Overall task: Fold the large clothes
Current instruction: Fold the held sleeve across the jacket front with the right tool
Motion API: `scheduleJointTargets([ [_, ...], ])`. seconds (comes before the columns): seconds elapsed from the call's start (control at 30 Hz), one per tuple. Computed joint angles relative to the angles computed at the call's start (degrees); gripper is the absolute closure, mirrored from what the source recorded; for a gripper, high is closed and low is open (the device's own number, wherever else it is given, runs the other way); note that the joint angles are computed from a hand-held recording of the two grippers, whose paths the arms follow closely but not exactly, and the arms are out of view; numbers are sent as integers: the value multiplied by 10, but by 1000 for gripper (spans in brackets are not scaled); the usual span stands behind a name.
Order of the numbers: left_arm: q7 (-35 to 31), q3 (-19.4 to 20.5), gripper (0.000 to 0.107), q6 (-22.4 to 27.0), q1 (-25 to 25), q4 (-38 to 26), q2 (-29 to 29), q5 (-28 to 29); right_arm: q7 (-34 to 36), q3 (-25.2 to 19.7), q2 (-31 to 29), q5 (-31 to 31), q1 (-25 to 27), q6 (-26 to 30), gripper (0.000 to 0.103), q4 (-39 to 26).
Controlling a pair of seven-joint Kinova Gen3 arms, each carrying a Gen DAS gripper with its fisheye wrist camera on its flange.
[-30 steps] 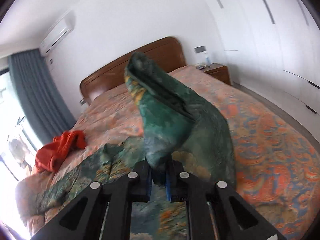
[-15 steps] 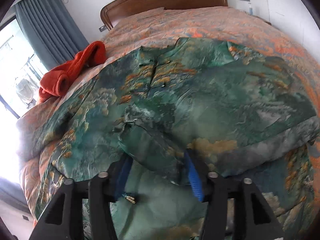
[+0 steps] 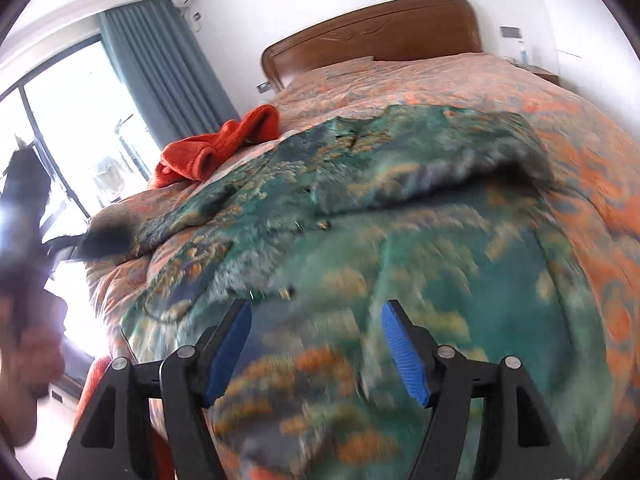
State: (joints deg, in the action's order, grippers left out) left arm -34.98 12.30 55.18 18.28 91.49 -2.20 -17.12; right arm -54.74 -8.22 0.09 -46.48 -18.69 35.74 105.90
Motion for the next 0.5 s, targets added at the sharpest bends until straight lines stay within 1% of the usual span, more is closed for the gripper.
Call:
scheduleJointTargets([
  [0.03,-23,-5,5,-21,-17,-11,27,20,1,7,-14,-6,-2,-10,34,20],
  [0.07,-47,-1,6,-32,-43,-27,53,44,4,7,-35,-15,6,-15,34,47],
  [0.1,-70,6,9,-34,-62,-42,80,60,6,13,-46,-23,4,-20,34,63],
  [0.13,-93,4,11,-26,-75,-63,106,80,10,21,-59,-34,3,-24,34,81],
  [0.17,-108,-1,17,-15,-82,-87,132,96,15,28,-67,-42,-1,-26,34,93],
  [0.2,-113,-4,23,1,-84,-113,157,106,19,34,-75,-47,-5,-29,34,104],
  [0.23,-116,-8,24,22,-86,-136,175,117,23,39,-87,-51,-8,-33,34,118],
  [0.27,-112,-22,26,35,-78,-157,194,130,26,44,-96,-50,-13,-35,34,126],
  [0.33,-115,-48,36,48,-64,-180,215,151,18,47,-116,-30,-19,-44,34,143],
  [0.37,-120,-48,50,57,-65,-192,223,159,16,50,-125,-21,-24,-48,34,150],
  [0.4,-125,-39,78,69,-71,-207,234,163,15,53,-130,-18,-32,-56,34,158],
  [0.43,-124,-25,90,82,-78,-219,242,157,13,57,-136,-12,-37,-63,34,165],
  [0.47,-119,-16,94,102,-76,-241,252,142,13,66,-140,-10,-43,-63,34,170],
  [0.5,-121,-17,98,116,-70,-257,258,126,8,71,-143,-6,-46,-65,34,174],
])
